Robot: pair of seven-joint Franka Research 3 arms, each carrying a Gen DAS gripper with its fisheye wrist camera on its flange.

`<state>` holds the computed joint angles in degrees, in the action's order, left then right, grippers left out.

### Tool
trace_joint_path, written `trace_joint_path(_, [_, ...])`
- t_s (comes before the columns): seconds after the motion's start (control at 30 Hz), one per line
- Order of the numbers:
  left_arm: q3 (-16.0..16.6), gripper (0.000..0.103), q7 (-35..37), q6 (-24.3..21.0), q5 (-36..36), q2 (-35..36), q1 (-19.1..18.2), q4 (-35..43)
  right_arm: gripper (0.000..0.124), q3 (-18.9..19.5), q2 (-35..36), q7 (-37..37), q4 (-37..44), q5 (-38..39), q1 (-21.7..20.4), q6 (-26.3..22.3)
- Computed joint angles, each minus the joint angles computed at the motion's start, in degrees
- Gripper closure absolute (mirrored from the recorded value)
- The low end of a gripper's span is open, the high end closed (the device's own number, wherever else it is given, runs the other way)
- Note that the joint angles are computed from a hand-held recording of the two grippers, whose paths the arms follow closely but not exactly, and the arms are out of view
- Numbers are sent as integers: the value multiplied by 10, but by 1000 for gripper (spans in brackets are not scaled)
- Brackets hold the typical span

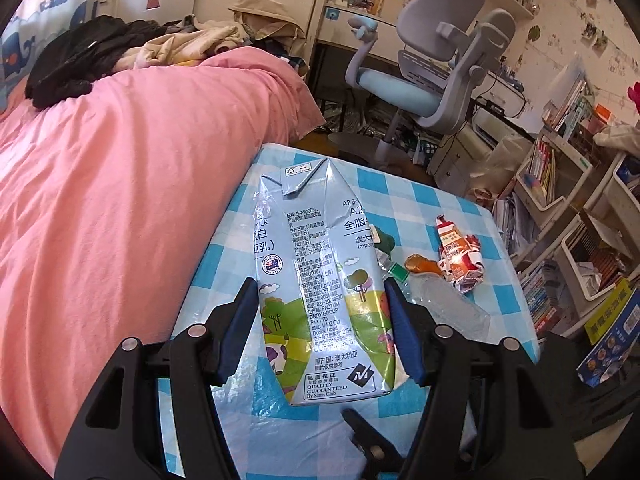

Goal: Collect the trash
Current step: 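Grasp the white tissue with the right gripper while the left gripper holds the carton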

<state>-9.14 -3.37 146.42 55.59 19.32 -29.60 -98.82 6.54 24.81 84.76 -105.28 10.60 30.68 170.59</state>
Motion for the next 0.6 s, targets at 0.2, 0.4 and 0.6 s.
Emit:
trace_joint_path(0.2, [-1,43,7,1,2,0,-1,4,63,-6,34,20,50,1,-2,-45])
trace_joint_path(0.4, [-1,43,12,2,-1,-1,-1,3,102,18,19,1,30,24,-25,-45])
trace_joint_path(0.6, [-2,43,3,4,5,-8,-2,-5,104,50,-35,-40,-28,72,-47,-21])
